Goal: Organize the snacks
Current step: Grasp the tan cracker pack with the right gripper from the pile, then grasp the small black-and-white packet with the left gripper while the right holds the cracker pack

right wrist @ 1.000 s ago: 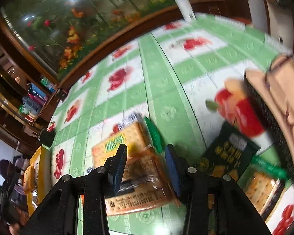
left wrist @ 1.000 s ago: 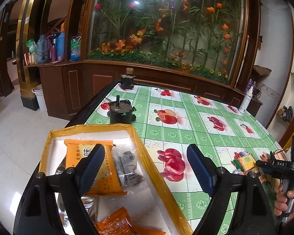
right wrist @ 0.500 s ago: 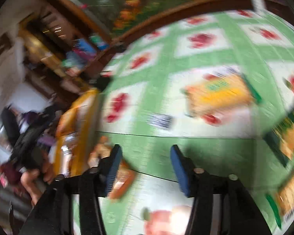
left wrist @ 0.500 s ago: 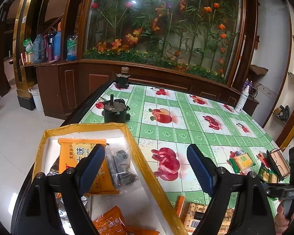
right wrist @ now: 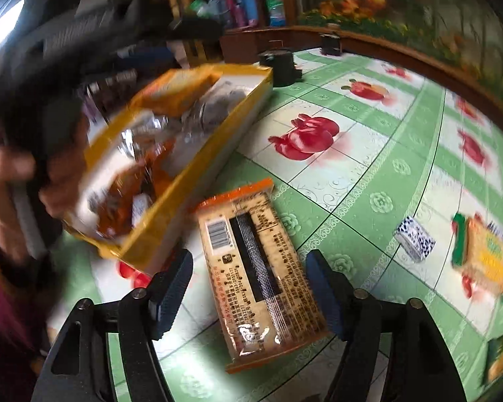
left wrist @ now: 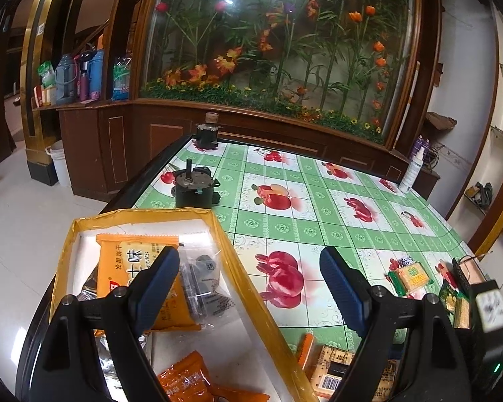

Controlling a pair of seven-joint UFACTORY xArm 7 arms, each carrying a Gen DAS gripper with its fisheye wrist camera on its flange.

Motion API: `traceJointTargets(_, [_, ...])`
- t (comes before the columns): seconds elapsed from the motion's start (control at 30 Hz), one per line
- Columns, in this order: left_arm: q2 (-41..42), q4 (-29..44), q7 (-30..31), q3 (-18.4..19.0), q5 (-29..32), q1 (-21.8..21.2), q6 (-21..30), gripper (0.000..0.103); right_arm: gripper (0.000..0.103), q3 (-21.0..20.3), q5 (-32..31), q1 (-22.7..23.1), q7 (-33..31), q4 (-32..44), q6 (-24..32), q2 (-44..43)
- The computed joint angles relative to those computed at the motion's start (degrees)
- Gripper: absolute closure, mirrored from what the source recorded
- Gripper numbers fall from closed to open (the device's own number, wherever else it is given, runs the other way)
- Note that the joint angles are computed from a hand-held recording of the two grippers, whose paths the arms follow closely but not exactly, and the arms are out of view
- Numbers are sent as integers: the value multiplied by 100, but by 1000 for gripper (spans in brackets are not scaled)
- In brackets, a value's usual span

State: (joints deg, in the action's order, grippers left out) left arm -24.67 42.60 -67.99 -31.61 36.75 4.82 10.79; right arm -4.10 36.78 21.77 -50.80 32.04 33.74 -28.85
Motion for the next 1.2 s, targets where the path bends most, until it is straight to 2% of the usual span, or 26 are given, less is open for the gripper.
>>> traceJointTargets(0.07, [27,36,-3,-46,51,21,34,18,27,143,-203,-43,27,-80,-94,0])
traceJointTargets(0.13, [49,57,-22,-54,90,21,34,18,27,263,-323,-41,110,-232,-465,-21])
traceJointTargets(0.17, [61,59,-19,-33,95,2,12,18,40,239,-329,2,150,-257,-511,-35])
traceJointTargets(0.2, [64,50,-19,-6,88,-22,-16,18,45,215,-344,12,221,-284,-549,-83])
traceJointTargets(0.27, [62,22,-17,42,58,-62,-124,18,45,38,-259,60,334,-231,-347,-132])
traceJointTargets(0.37, [108,29,131,95,-75,-212,-185,18,45,-143,-160,-20,444,-353,-333,-479])
traceJointTargets(0.43, [296,149,419,254,-329,-564,-112,18,45,-529,148,-34,418,-394,-292,-855])
traceJointTargets(0.57, [906,764,871,378,-673,-1257,427,18,45,-971,559,-324,699,-405,-931,-1171])
traceJointTargets(0.73, [2074,1999,973,281,-573,-1872,1641,20,45,-1425,793,-603,1326,-222,-1451,-981])
traceJointTargets(0.83, [2718,2596,1018,339,-670,-2200,2142,32,45,-1817,957,-514,1468,-106,-1308,-1019])
traceJointTargets(1.03, [3562,3411,774,680,-210,-2929,2866,32,45,-1947,1105,-565,1520,-10,-1096,-1040])
traceJointTargets(1.2, [3932,3722,646,1091,15,-3401,3025,32,45,-2019,1252,-579,1433,-16,-994,-1092])
